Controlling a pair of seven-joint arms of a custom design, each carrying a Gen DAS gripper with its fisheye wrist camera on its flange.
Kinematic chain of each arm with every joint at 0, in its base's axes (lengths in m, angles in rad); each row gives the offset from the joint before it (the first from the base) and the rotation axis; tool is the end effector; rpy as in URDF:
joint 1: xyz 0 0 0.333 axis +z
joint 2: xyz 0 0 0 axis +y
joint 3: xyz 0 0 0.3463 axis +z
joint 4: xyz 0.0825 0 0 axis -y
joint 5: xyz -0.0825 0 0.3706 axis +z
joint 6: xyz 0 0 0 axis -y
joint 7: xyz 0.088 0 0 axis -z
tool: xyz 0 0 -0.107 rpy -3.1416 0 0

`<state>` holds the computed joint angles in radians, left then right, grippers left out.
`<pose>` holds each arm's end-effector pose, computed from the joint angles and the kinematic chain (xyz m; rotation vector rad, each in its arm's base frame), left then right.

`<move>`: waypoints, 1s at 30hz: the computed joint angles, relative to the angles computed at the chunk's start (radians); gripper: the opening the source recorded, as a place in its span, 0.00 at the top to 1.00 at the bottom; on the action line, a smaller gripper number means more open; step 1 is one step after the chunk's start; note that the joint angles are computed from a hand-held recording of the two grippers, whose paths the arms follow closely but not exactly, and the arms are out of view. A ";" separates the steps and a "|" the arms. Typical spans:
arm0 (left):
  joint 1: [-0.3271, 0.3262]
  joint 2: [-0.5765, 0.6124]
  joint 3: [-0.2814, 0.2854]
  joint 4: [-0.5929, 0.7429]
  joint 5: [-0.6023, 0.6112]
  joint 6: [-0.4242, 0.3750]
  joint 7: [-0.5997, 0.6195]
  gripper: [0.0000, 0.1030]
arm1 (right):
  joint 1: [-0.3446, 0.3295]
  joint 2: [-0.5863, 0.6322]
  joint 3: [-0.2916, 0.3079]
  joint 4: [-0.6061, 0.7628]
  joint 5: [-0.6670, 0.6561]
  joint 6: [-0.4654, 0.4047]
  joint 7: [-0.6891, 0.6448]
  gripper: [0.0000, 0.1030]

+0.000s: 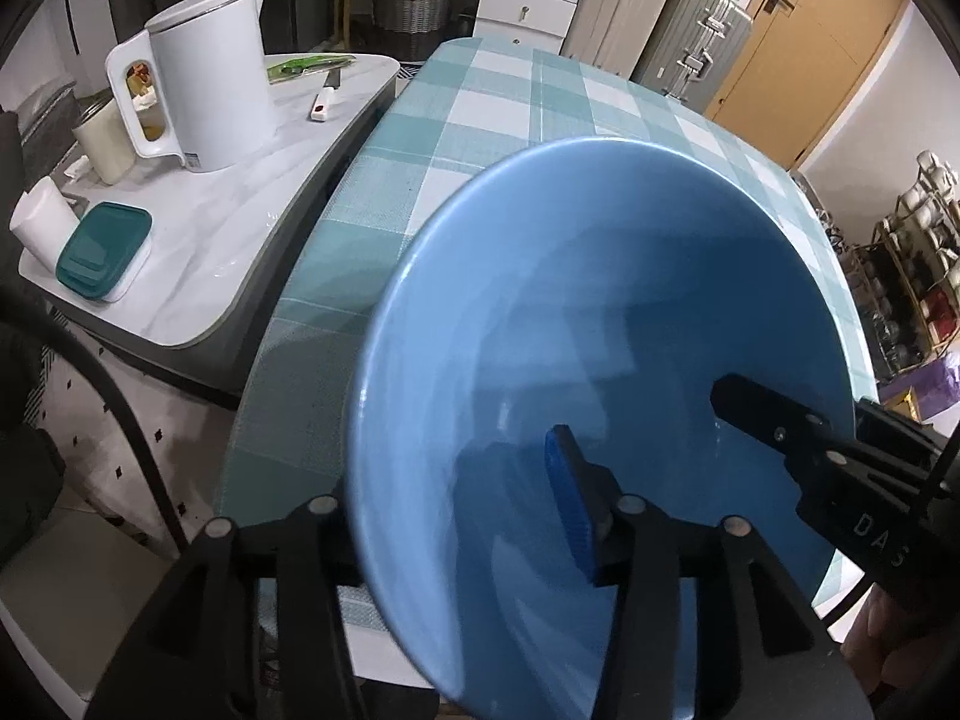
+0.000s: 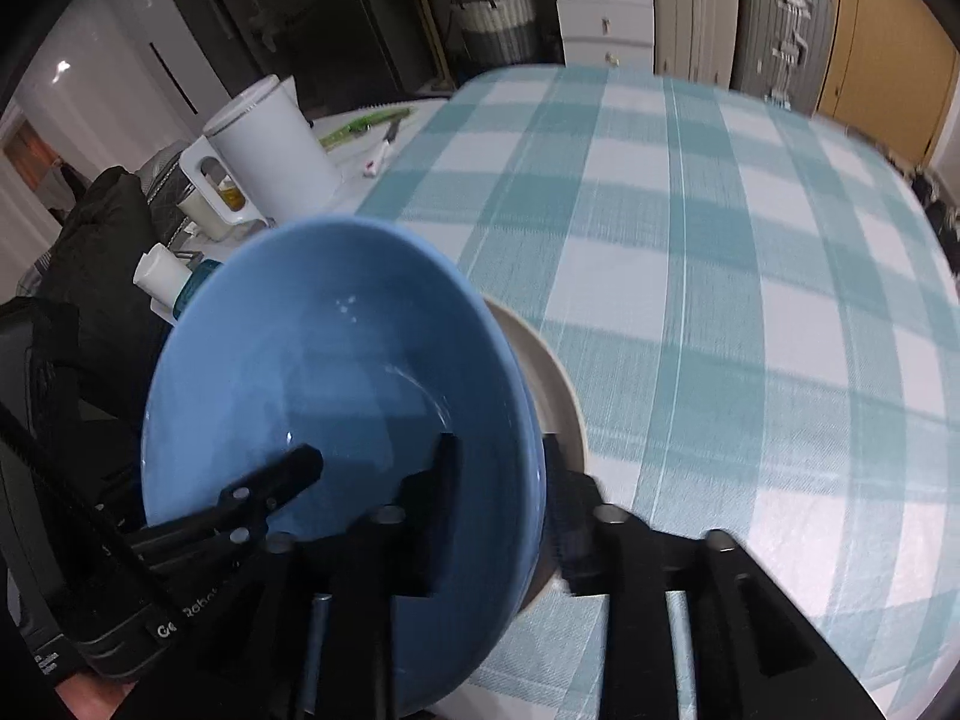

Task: Organize plates and bowls

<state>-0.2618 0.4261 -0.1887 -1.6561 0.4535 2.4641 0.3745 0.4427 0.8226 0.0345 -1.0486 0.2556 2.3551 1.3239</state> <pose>0.6407 -0.2883 0.4426 -2.4143 1.4668 -0.5742 0.7285 0.3678 0.4242 -2.2901 1.2519 -0.1449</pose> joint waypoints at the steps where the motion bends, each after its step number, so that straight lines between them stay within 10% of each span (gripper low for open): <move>1: 0.000 -0.002 0.001 -0.004 0.001 0.002 -0.002 0.51 | 0.006 -0.019 -0.005 -0.038 -0.002 0.054 -0.005 0.41; 11: -0.015 -0.061 0.028 -0.070 0.080 0.025 -0.102 0.35 | 0.010 -0.111 -0.008 -0.210 -0.005 0.285 -0.078 0.31; 17: -0.039 -0.130 0.042 -0.130 0.204 0.030 -0.228 0.21 | -0.083 -0.203 0.112 -0.365 0.149 0.461 -0.296 0.25; 30: -0.169 -0.232 0.004 -0.174 0.774 -0.150 -0.665 0.06 | -0.694 -0.320 0.822 -0.682 1.161 0.681 -1.484 0.08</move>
